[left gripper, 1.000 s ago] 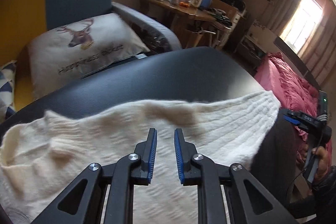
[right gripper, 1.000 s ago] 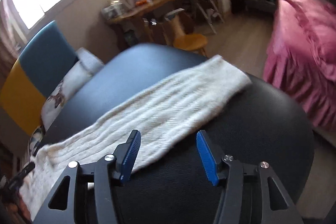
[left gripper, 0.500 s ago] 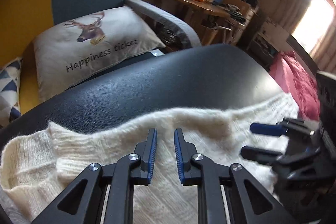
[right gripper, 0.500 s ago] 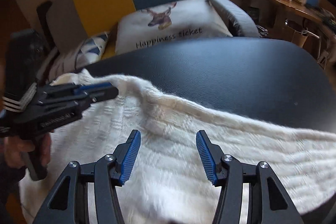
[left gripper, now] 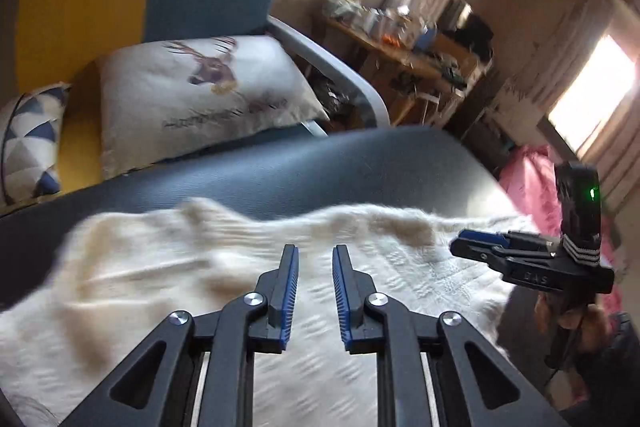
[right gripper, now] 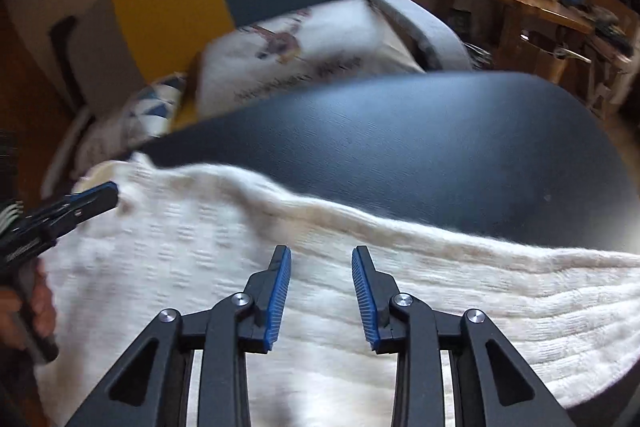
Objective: Fold clothes
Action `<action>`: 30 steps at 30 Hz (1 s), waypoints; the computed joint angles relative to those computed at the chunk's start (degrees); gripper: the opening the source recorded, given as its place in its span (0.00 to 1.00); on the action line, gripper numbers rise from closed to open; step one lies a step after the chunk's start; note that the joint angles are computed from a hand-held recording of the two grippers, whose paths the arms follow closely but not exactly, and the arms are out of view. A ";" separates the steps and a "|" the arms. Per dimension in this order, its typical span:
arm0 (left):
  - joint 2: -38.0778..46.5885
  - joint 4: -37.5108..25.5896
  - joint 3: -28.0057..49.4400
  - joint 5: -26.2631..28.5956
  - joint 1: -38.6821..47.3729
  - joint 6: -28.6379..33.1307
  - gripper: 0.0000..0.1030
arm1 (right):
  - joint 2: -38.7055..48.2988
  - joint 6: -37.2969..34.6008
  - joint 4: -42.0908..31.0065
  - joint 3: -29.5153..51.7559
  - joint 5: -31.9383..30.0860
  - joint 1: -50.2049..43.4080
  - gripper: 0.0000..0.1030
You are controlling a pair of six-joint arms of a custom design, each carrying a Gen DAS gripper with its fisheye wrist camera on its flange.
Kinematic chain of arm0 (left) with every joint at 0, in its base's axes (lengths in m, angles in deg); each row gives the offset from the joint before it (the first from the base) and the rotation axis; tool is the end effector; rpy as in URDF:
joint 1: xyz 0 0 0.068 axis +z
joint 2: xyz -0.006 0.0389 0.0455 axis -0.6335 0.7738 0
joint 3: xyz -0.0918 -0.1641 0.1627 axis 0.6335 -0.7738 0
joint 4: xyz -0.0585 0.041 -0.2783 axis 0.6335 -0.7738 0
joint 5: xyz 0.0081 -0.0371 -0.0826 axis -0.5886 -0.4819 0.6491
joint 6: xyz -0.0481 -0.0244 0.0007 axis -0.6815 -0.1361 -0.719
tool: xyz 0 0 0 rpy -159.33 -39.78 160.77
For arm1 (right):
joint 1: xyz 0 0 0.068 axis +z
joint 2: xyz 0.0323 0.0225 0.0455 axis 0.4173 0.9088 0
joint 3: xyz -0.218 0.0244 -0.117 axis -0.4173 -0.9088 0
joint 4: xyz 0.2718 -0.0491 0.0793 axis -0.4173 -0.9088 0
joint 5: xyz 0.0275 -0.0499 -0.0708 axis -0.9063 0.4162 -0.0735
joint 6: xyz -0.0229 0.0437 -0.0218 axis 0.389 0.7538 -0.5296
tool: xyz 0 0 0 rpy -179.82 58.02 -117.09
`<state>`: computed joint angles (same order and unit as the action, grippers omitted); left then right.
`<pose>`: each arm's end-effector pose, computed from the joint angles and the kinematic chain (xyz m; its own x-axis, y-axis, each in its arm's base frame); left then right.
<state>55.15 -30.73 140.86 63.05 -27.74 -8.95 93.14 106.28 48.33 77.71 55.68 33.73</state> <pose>0.3523 0.0469 0.2136 -0.7623 0.2647 -0.5906 0.5649 0.7174 -0.4076 0.2561 0.0424 0.2458 -0.7997 0.2373 -0.5514 0.1154 0.9622 0.2467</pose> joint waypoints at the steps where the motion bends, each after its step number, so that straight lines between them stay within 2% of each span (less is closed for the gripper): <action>1: 2.85 -2.59 3.79 0.08 0.99 0.81 0.19 | 0.82 0.35 0.47 1.17 -1.09 1.68 0.44; 2: 5.56 -4.81 7.42 -0.07 1.74 1.28 0.19 | 2.24 0.57 0.80 2.57 -1.40 3.83 0.50; 4: 11.68 -10.37 15.37 0.26 2.85 2.56 0.19 | 5.97 0.82 1.39 5.46 -1.27 7.88 0.51; 8: 21.48 -17.47 26.32 0.39 2.36 3.49 0.24 | 15.49 0.83 1.43 11.30 0.61 13.22 0.51; 11: 27.04 -22.70 32.09 1.18 1.62 5.06 0.27 | 18.70 1.44 2.32 11.32 -0.13 13.56 0.51; 14: 32.97 -28.51 38.63 1.98 0.90 6.90 0.28 | 17.76 1.69 4.46 9.17 -1.37 12.75 0.52; 17: 34.02 -27.85 38.78 -0.41 -0.29 6.15 0.28 | 16.73 1.78 5.81 7.56 -2.46 12.11 0.52; 19: 32.92 -27.12 37.06 1.33 -0.56 6.69 0.22 | 16.42 1.53 6.33 7.07 -2.26 12.18 0.52; 20: 32.33 -26.79 36.19 2.33 -0.67 7.00 0.06 | 16.37 1.40 6.79 6.73 -1.92 12.35 0.52; 21: 30.74 -25.24 34.45 3.62 -0.94 6.94 0.00 | 16.31 1.23 7.27 6.36 -1.44 12.60 0.52; 24: 25.66 -19.77 29.21 7.58 -1.90 6.08 0.02 | 16.62 0.69 7.82 6.14 1.09 14.16 0.52; 27: 23.08 -8.63 25.02 1.38 -4.68 -2.39 0.01 | 16.95 0.73 7.55 6.43 3.11 15.40 0.53; 30: 22.73 -2.76 21.72 -6.00 -6.82 -5.85 0.01 | 17.21 0.79 7.65 6.50 3.84 15.88 0.53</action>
